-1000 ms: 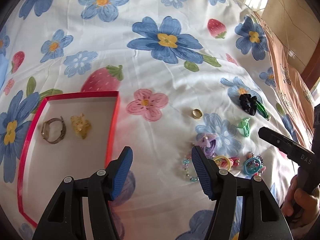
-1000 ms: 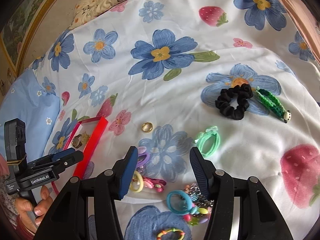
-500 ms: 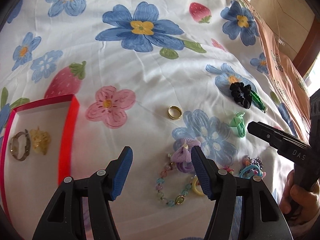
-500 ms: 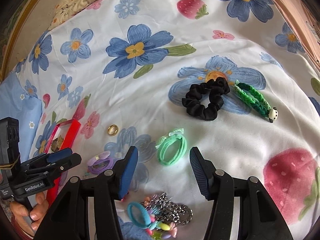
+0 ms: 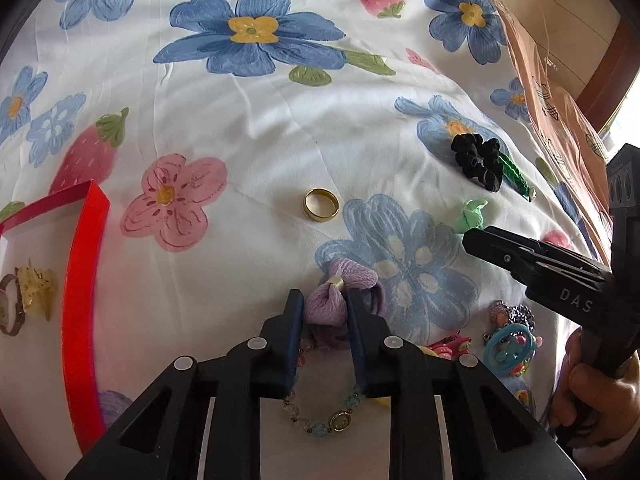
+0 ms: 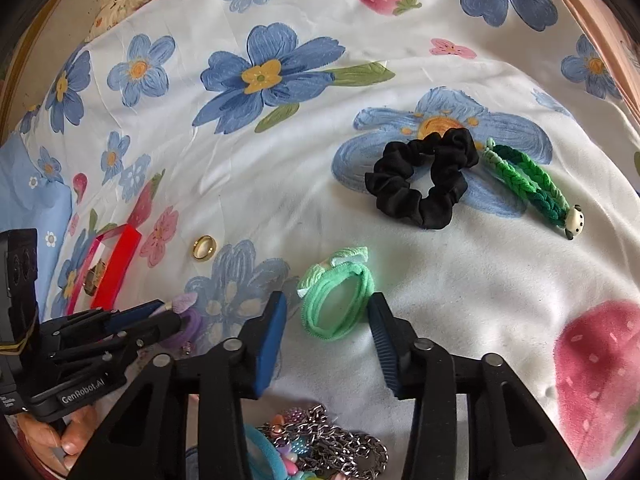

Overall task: Organize jewelry
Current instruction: 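Move the left tool to the purple hair tie and grasp it, then carry the purple tie into the box while the right tool brings the green hair tie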

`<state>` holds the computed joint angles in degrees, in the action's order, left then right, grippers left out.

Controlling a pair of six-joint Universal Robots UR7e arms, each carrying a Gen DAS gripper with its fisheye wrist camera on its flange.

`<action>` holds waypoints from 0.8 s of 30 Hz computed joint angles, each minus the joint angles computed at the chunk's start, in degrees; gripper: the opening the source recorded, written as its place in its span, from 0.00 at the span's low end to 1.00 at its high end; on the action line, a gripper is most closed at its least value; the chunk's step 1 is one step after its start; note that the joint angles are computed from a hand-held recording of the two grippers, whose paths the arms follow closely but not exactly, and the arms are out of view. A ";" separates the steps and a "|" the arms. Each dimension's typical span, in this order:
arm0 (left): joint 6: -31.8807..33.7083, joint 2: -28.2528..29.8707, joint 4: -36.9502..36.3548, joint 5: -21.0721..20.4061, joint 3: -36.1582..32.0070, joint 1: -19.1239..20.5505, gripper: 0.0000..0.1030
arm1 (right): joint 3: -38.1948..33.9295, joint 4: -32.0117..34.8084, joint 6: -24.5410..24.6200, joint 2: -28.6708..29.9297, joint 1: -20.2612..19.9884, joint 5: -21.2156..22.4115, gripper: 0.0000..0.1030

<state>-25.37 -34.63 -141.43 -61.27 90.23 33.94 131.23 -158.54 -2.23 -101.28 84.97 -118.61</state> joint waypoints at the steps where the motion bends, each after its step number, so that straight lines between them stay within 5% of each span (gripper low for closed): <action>1: 0.17 0.01 -0.16 0.13 0.06 -0.06 0.15 | 0.07 -0.34 -0.32 0.22 0.10 -0.55 0.30; 4: 0.04 -0.48 -1.21 0.12 0.78 -0.22 0.12 | 0.20 -0.74 -0.65 0.09 0.11 -0.57 0.13; 24: -8.50 -15.54 -7.03 4.16 15.21 -2.72 0.11 | -1.46 0.45 0.72 2.33 9.74 1.86 0.10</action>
<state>-33.87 -50.17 -148.45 -57.11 105.45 31.23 129.76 -158.09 -1.51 -98.95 94.71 -116.75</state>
